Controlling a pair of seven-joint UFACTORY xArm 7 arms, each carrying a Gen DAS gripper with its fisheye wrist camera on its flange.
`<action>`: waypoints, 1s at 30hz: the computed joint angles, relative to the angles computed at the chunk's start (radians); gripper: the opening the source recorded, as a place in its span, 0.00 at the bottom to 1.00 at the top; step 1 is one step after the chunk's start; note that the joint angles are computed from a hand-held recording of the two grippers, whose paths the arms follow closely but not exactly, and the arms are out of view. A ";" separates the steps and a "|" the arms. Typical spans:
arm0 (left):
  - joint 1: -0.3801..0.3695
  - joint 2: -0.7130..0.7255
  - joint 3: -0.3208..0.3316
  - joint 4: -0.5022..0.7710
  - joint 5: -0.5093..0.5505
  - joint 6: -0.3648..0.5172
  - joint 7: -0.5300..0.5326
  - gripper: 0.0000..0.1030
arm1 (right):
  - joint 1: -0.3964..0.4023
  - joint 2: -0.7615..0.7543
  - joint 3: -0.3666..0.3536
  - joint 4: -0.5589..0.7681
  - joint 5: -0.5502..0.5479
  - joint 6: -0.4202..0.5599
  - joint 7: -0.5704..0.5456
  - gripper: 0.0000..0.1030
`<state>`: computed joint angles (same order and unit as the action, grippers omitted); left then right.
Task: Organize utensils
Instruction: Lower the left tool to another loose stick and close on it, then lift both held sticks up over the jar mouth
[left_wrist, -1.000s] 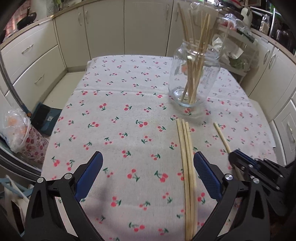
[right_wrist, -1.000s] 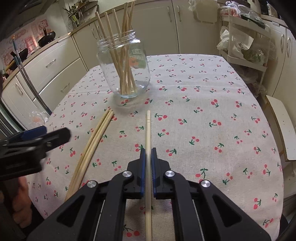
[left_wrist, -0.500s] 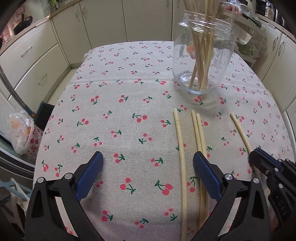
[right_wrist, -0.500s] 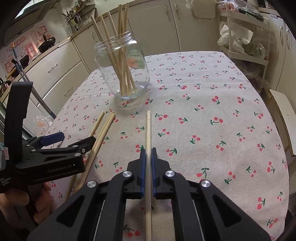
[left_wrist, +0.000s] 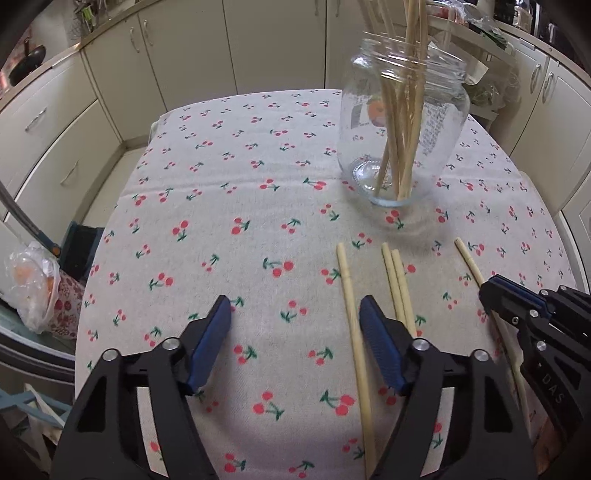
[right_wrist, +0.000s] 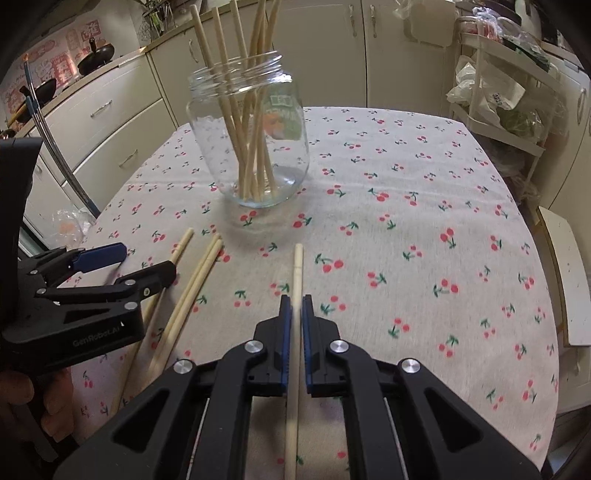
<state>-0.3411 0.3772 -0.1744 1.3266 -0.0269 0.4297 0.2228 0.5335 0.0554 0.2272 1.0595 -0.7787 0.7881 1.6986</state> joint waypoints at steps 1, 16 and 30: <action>-0.002 0.007 -0.003 0.004 0.001 -0.014 0.005 0.51 | 0.000 0.002 0.000 0.003 0.003 0.004 -0.013 0.07; 0.021 0.068 -0.039 0.145 -0.129 0.157 0.176 0.17 | -0.042 -0.014 -0.004 -0.012 0.091 -0.045 -0.119 0.16; 0.068 -0.003 -0.079 0.055 -0.221 0.074 0.242 0.05 | -0.067 -0.127 0.011 -0.165 -0.020 -0.187 0.164 0.06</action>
